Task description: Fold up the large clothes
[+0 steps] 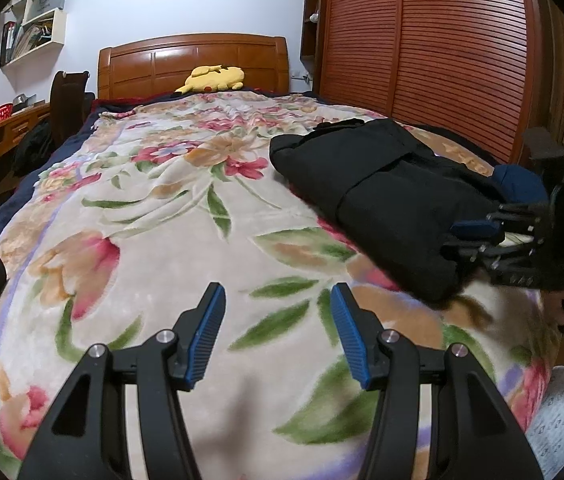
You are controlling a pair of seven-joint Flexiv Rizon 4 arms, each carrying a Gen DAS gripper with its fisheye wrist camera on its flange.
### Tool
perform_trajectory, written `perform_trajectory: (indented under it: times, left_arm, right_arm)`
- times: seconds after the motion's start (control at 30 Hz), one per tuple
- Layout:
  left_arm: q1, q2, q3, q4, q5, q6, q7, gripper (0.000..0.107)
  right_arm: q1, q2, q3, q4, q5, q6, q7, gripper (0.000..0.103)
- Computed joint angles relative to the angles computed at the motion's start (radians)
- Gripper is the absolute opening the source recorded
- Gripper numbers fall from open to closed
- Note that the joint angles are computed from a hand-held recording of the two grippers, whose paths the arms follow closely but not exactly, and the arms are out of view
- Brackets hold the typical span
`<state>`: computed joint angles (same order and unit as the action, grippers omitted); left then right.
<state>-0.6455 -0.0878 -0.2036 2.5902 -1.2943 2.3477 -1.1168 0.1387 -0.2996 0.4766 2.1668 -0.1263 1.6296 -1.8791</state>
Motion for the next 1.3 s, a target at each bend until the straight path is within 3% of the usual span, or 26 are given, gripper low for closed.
perform_trajectory:
  times: [0.03, 0.1, 0.33, 0.43, 0.63, 0.8, 1.0, 1.13, 1.23, 1.3]
  left_arm:
    - [0.000, -0.001, 0.000, -0.001, 0.003, 0.000, 0.000, 0.054]
    - [0.000, -0.005, -0.001, -0.005, 0.004, 0.001, 0.005, 0.054]
    - [-0.001, -0.026, -0.001, -0.030, -0.001, -0.005, 0.023, 0.054]
    - [-0.001, -0.035, -0.001, -0.045, -0.001, -0.007, 0.031, 0.054]
    - [0.000, -0.060, 0.001, -0.074, 0.006, -0.016, 0.046, 0.054]
    - [0.004, -0.083, 0.004, -0.112, -0.003, -0.032, 0.077, 0.054]
    - [0.020, -0.109, 0.009, -0.178, -0.013, -0.059, 0.139, 0.054]
    - [0.042, -0.123, 0.022, -0.216, 0.015, -0.101, 0.144, 0.054]
    - [0.047, -0.152, 0.022, -0.284, -0.047, -0.122, 0.248, 0.054]
    - [0.060, -0.170, 0.022, -0.331, -0.083, -0.139, 0.313, 0.054]
  right_arm:
    - [-0.064, 0.000, 0.065, -0.012, 0.025, -0.005, -0.026, 0.036]
    - [-0.126, 0.007, 0.115, -0.024, 0.061, 0.015, -0.051, 0.036]
    - [-0.041, 0.013, -0.100, -0.045, 0.012, 0.050, 0.052, 0.036]
    - [-0.123, -0.026, -0.041, -0.060, 0.009, 0.022, 0.037, 0.036]
    - [-0.064, -0.065, -0.125, -0.026, -0.033, 0.061, 0.058, 0.036]
    - [-0.151, -0.062, -0.051, -0.013, -0.064, 0.077, 0.069, 0.036]
    - [-0.407, -0.071, 0.160, 0.015, -0.122, 0.095, 0.055, 0.036]
    - [-0.511, -0.090, 0.221, 0.017, -0.166, 0.095, 0.065, 0.037]
    - [-0.562, -0.123, 0.251, -0.004, -0.185, 0.074, 0.077, 0.037]
    - [-0.541, -0.135, 0.225, -0.012, -0.187, 0.072, 0.081, 0.037]
